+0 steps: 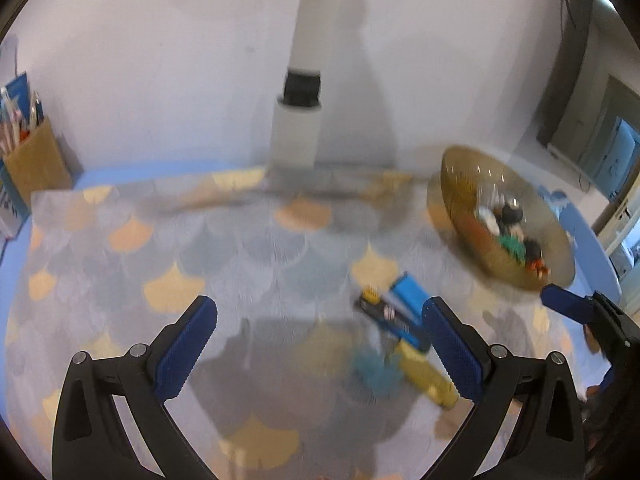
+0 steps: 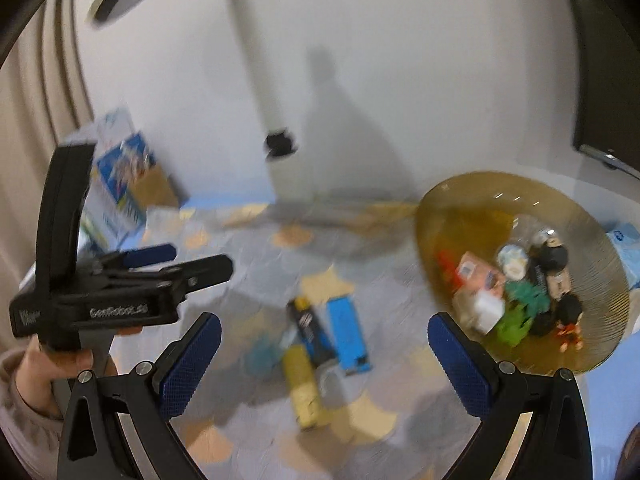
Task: Organize rigid objects
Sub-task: 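Withdraw both open tools from the bowl toward the remaining items, then grasp the teal jelly toy with the left tool while the right tool grasps the yellow lighter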
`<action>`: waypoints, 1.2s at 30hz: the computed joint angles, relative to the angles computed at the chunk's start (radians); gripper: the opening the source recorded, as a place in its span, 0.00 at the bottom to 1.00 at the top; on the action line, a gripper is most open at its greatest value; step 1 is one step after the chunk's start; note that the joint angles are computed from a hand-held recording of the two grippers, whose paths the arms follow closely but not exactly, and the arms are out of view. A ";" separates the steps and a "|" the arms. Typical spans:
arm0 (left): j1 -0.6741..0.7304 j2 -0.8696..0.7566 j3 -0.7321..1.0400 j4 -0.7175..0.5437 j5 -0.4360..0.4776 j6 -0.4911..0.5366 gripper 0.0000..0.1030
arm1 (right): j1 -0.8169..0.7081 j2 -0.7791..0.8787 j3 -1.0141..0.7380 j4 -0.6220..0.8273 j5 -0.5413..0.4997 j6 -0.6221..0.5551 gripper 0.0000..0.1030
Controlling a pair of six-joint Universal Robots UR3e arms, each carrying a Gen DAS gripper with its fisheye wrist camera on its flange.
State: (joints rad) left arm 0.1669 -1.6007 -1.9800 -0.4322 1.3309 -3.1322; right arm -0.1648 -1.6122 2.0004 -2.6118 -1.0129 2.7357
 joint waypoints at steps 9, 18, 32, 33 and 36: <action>-0.054 -0.057 -0.085 0.045 0.012 0.029 0.99 | 0.085 0.051 0.163 -0.092 -0.133 -0.052 1.00; -0.084 -0.127 -0.078 0.084 0.064 0.037 0.99 | 0.126 0.173 0.136 -0.182 -0.244 -0.013 1.00; -0.146 -0.188 -0.075 0.183 0.195 0.042 1.00 | 0.183 0.255 0.087 -0.248 -0.294 -0.014 1.00; -0.147 -0.189 -0.075 0.184 0.196 0.042 1.00 | 0.183 0.256 0.087 -0.247 -0.292 -0.014 1.00; -0.146 -0.187 -0.078 0.185 0.195 0.038 1.00 | 0.185 0.262 0.085 -0.258 -0.291 -0.008 0.93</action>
